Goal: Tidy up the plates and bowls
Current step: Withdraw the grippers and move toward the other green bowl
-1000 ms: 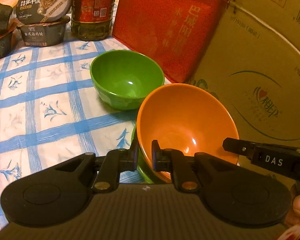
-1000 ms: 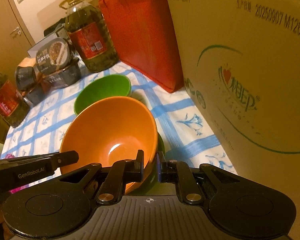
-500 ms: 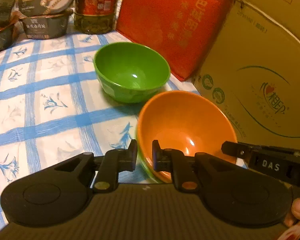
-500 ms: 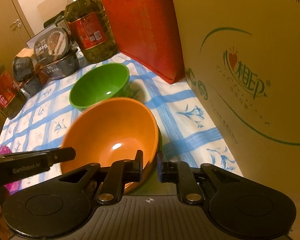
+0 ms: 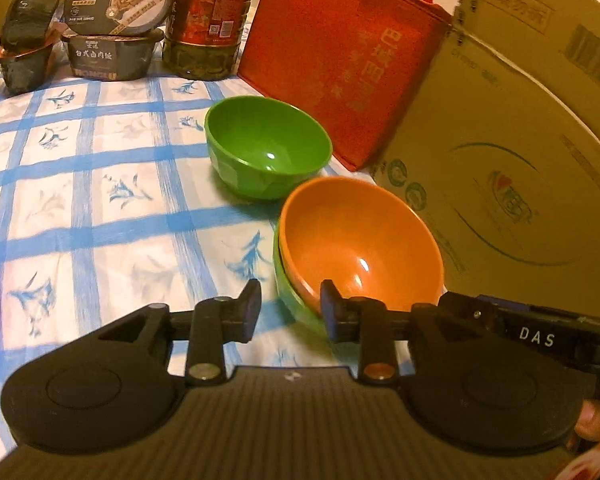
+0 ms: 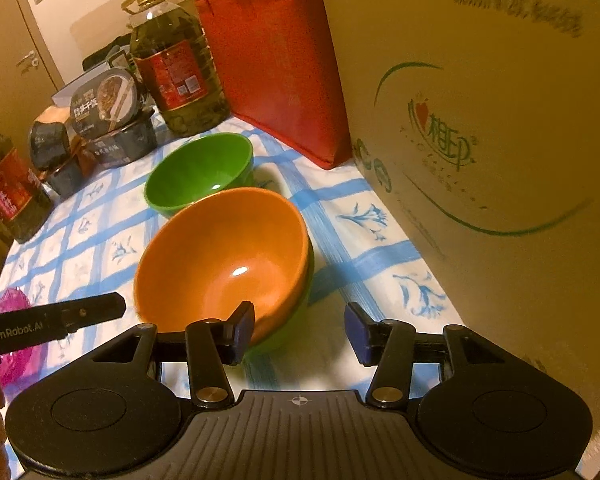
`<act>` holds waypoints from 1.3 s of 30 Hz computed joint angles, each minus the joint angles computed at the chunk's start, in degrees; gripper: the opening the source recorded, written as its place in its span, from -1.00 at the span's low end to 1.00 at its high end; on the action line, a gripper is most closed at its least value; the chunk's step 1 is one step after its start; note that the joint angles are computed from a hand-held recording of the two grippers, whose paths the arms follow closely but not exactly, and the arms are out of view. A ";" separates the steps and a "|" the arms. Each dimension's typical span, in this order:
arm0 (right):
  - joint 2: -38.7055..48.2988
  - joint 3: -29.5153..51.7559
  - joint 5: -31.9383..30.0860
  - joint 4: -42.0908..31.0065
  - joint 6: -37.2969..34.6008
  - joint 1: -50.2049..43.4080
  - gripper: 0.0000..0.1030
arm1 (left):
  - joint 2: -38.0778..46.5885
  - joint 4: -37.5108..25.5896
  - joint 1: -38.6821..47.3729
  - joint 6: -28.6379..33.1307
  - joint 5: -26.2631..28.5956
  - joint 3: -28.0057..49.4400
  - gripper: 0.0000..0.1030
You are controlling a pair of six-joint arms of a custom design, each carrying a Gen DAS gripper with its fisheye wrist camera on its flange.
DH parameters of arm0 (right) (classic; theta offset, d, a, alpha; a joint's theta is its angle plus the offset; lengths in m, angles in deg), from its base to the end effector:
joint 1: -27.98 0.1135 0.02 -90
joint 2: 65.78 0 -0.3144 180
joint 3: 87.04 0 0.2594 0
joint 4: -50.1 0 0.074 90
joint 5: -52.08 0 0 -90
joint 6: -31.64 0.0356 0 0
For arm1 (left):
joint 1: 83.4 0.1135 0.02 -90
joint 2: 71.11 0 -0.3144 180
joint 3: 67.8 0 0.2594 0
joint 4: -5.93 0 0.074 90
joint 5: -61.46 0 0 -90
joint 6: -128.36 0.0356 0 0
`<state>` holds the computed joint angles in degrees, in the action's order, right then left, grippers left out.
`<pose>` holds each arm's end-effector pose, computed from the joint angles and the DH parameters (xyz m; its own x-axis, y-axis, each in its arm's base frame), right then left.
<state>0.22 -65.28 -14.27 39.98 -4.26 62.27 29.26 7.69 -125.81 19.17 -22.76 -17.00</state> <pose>0.1238 0.0671 0.1331 -0.6553 0.4512 -0.6058 0.3545 0.8919 0.2808 0.2326 -0.2173 0.1442 -0.7536 0.2455 -0.6097 0.5011 0.8149 -0.2912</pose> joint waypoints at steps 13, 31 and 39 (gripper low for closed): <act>6.25 11.49 15.20 -27.92 36.19 35.86 0.16 | -14.46 -1.40 -0.95 -0.27 -3.02 -13.37 -0.03; 20.29 21.46 16.16 -33.56 51.22 50.53 0.22 | -33.27 -9.63 6.40 -0.39 -2.55 -24.89 0.03; 23.58 23.84 15.61 -30.28 47.82 49.95 0.23 | -36.06 -11.14 12.70 3.88 0.31 -26.18 0.10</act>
